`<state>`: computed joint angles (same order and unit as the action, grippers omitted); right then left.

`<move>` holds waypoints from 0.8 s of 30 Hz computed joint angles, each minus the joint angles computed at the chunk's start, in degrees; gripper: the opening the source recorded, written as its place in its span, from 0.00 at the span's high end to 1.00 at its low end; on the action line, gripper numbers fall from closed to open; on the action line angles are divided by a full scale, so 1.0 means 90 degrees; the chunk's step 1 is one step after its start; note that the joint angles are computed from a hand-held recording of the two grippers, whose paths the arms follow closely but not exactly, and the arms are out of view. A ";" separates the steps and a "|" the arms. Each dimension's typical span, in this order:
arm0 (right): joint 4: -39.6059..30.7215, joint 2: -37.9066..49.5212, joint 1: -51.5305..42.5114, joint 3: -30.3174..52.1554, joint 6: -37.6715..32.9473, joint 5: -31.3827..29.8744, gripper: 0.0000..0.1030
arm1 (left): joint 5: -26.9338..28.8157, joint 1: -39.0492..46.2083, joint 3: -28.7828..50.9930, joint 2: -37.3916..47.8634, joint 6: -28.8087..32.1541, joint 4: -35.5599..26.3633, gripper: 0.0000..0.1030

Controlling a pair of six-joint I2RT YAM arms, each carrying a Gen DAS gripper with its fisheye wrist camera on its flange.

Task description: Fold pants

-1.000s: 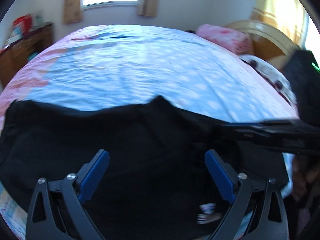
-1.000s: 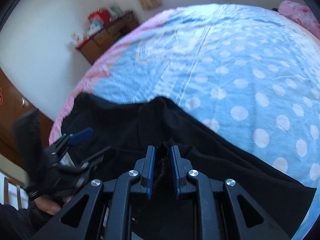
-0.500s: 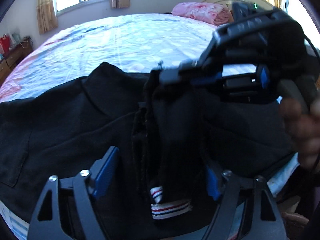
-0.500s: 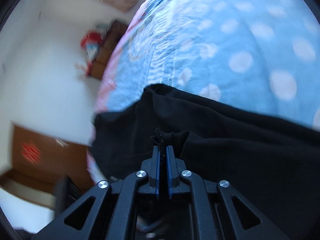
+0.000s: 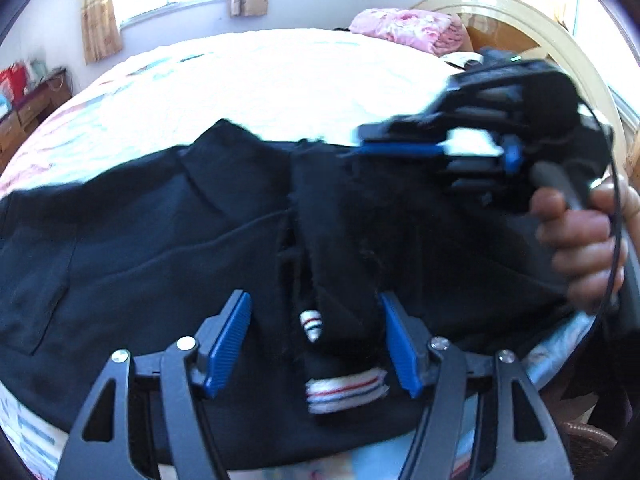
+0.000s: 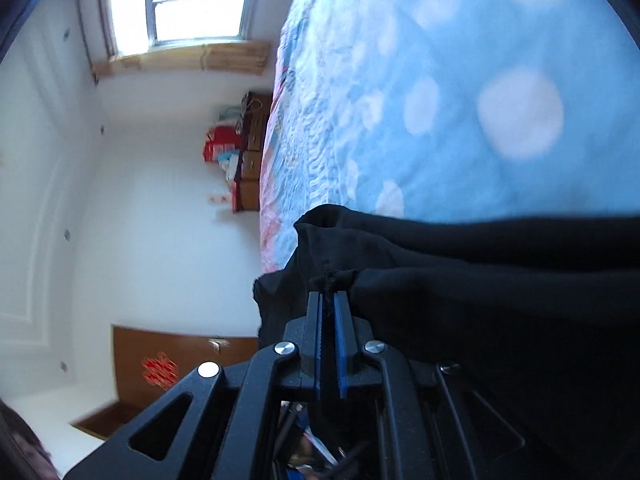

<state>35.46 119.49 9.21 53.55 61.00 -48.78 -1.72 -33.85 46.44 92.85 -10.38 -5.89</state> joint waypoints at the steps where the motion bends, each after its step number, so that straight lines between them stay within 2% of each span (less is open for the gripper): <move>1: -0.0538 -0.0254 -0.0032 0.0050 -0.0424 0.0064 0.93 | 0.0160 0.0097 0.0008 -0.0053 0.0001 -0.0088 0.34; 4: -0.1660 -0.1124 -0.0116 0.0048 -0.1611 0.0573 0.93 | 0.0504 0.0381 0.0051 -0.0362 0.0034 -0.0384 0.34; 6: -0.2277 -0.1680 0.0039 0.0087 -0.2372 0.1183 0.93 | 0.0597 0.0516 0.0100 -0.0582 0.0003 -0.0415 0.34; 8: -0.2999 -0.1835 0.0258 0.0438 -0.3261 0.1585 0.93 | 0.0554 0.0534 0.0249 -0.0595 -0.0009 -0.0328 0.34; 11: -0.3968 -0.1470 0.0528 0.1275 -0.3966 0.1602 0.93 | 0.0411 0.0396 0.0604 -0.0364 0.0045 -0.0408 0.34; 13: -0.4617 -0.1188 0.0611 0.1673 -0.4413 0.1919 0.93 | 0.0419 0.0197 0.0480 -0.0449 -0.0029 -0.0297 0.34; 17: -0.5777 -0.0039 0.0906 0.2886 -0.5012 0.2161 0.93 | 0.0233 0.0048 0.0470 -0.0143 0.0029 -0.0007 0.29; 18: -0.5754 0.0214 0.0949 0.3042 -0.5025 0.2120 0.98 | 0.0110 -0.0024 0.0577 0.0159 0.0075 0.0016 0.29; 19: -0.5440 0.0348 0.0927 0.3034 -0.4882 0.1951 0.98 | -0.0074 -0.0116 0.0634 0.0352 0.0084 -0.0098 0.29; 20: -0.5472 0.0558 0.0897 0.3236 -0.4728 0.1852 0.98 | -0.0139 -0.0161 0.0758 0.0666 0.0104 -0.0211 0.29; 22: -0.5201 0.0760 0.0730 0.3379 -0.4138 0.1637 0.98 | -0.0334 -0.0268 0.0472 0.0493 0.0197 -0.0005 0.29; 24: -0.4380 0.0495 0.0513 0.2917 -0.3565 0.1569 0.96 | -0.0193 -0.0272 0.0149 0.0020 0.0369 -0.0070 0.29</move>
